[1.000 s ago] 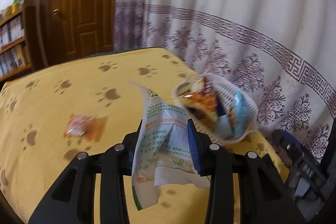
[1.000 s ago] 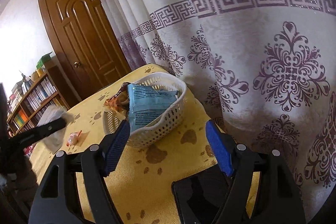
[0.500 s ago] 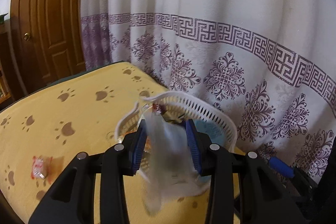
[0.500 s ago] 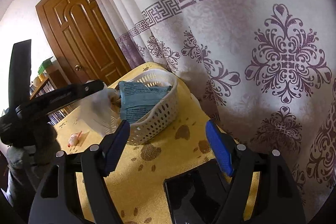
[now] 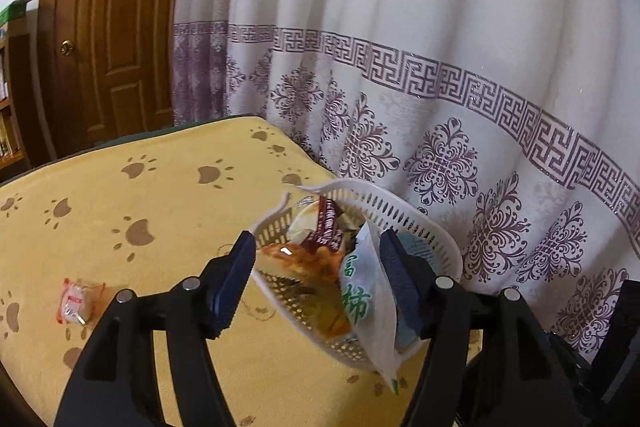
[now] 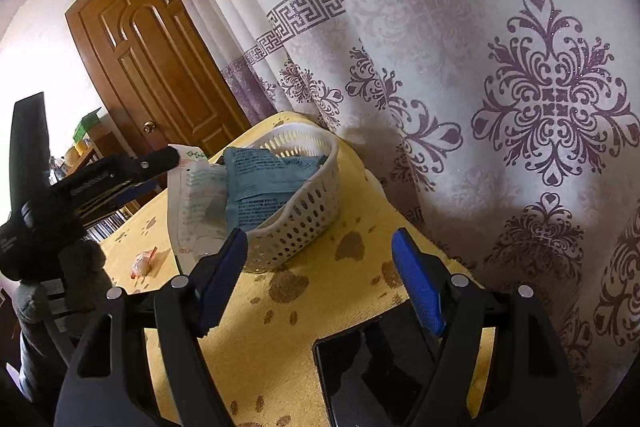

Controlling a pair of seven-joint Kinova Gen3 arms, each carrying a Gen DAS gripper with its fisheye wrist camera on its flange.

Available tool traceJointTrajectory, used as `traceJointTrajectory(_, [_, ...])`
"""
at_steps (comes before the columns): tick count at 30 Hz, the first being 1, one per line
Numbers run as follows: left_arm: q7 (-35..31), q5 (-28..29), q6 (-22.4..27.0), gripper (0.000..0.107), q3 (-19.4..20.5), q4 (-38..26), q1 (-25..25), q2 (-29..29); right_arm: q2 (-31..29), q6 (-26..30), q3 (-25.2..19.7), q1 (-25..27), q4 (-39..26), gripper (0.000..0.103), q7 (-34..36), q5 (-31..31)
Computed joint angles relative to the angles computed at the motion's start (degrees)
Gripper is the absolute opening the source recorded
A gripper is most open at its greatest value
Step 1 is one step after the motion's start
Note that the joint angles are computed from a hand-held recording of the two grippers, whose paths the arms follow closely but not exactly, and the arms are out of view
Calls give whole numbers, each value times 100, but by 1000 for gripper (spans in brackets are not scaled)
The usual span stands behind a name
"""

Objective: Organize snacks
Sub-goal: 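Lower the white-green packet into the white basket and open the left gripper, then move both grippers back from the basket toward the remaining snacks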

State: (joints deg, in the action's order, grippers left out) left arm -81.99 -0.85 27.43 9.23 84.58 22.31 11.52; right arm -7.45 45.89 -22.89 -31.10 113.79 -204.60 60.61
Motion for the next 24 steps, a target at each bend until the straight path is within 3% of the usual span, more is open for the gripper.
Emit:
traceJointTrajectory(15, [405, -430, 277, 66, -60, 89, 176, 42, -57, 35, -29, -19, 34, 76, -81, 32])
traceJointTrajectory(24, [857, -1053, 649, 75, -272, -146, 607, 341, -75, 62, -79, 2, 23, 76, -14, -18])
